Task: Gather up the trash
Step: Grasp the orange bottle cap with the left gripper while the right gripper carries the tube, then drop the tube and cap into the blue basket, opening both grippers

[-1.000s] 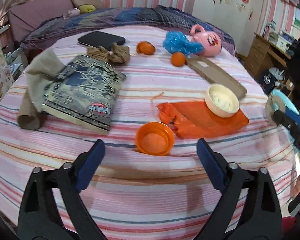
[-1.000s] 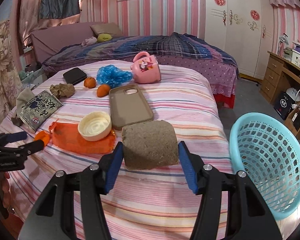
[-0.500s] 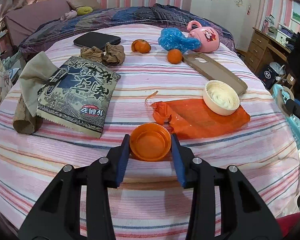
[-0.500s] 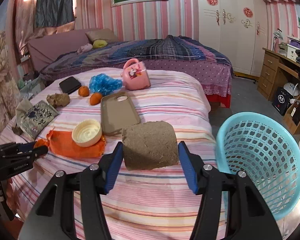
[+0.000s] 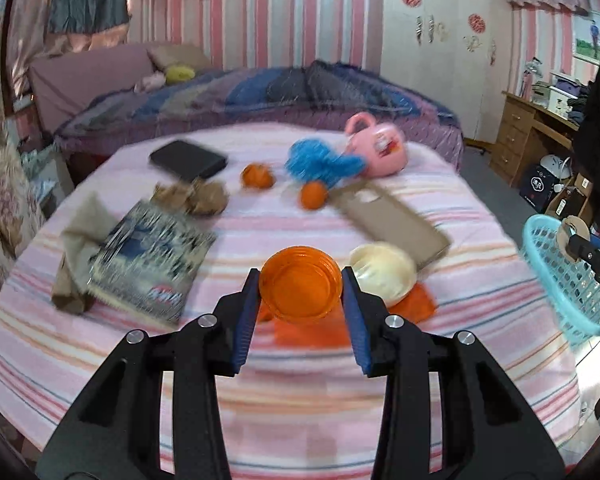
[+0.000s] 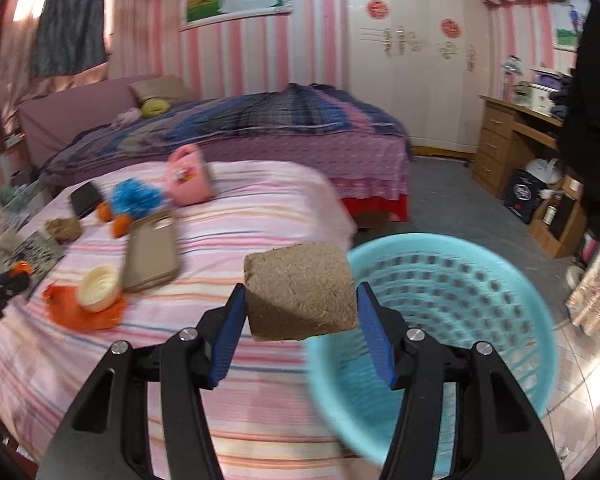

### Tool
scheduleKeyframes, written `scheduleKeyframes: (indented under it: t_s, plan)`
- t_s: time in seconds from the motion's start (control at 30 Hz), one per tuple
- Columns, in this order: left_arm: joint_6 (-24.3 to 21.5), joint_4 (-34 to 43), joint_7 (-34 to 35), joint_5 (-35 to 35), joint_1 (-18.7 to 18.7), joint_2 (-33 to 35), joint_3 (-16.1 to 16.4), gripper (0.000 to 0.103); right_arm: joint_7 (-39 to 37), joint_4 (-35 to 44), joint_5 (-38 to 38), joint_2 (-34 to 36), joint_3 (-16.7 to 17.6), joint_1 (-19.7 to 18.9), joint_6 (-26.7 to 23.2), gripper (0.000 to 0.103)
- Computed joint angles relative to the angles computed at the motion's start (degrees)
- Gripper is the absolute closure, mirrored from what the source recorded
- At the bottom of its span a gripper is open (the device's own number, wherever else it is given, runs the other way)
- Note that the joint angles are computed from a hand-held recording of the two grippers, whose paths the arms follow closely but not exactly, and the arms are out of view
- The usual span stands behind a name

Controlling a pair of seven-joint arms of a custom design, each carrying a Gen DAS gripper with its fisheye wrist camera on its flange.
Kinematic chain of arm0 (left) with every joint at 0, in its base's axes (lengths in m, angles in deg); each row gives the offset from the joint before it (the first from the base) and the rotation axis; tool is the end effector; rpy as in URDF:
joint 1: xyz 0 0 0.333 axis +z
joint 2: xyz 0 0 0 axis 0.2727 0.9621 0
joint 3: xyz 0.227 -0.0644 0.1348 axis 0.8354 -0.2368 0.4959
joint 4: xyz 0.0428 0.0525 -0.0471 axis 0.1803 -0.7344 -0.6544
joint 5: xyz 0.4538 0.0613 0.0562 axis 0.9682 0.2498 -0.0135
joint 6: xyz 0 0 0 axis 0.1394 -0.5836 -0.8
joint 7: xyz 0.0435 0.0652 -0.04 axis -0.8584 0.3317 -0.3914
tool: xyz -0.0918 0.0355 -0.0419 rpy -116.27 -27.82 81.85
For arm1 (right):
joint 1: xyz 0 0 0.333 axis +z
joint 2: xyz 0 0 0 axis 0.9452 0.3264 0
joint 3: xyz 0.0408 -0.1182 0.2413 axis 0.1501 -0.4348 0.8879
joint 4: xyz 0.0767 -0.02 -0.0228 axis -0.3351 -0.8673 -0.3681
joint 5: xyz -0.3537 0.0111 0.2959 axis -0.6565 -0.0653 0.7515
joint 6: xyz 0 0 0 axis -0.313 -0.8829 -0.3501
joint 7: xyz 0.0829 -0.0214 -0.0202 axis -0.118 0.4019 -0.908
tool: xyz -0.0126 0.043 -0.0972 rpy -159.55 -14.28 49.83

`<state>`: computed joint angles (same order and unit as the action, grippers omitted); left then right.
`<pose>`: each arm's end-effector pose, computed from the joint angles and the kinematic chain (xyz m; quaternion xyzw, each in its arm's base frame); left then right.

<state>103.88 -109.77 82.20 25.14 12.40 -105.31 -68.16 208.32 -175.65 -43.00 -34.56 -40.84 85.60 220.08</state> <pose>0.4300 -0.1800 0.4823 -0.7334 0.5048 -0.2643 0.3707 0.5365 0.3252 0.4854 -0.6995 0.5316 -0.2763 0.3895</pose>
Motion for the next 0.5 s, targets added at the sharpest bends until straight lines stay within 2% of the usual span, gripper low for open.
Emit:
scheduleKeyframes:
  t_s: [0.1,0.2,0.4,0.5]
  plan:
    - [1.3,4.7,-1.4,2.3,1.4,5.0,-2.4,0.064,4.4,0.2,-5.7,-0.6,-0.3,-2.4,-2.3,0.048]
    - [2.2,11.2,-3.7,6.4,2.7,12.5,-4.9,0.064,2.0,-0.3,-2.8,-0.3,-2.4,-2.9,-3.2,0.048]
    - [4.8,23.6,-8.0,12.7,0.7,27.5,-5.5,0.064,-5.4,-0.7,3.0,0.6,-4.8,-3.3,-4.0,0.048]
    - [4.3,30.0,-8.1,16.1,-1.2,34.8,-5.5,0.064,-8.4,-1.3,4.7,0.5,-5.4,-4.0,-3.3,0.048]
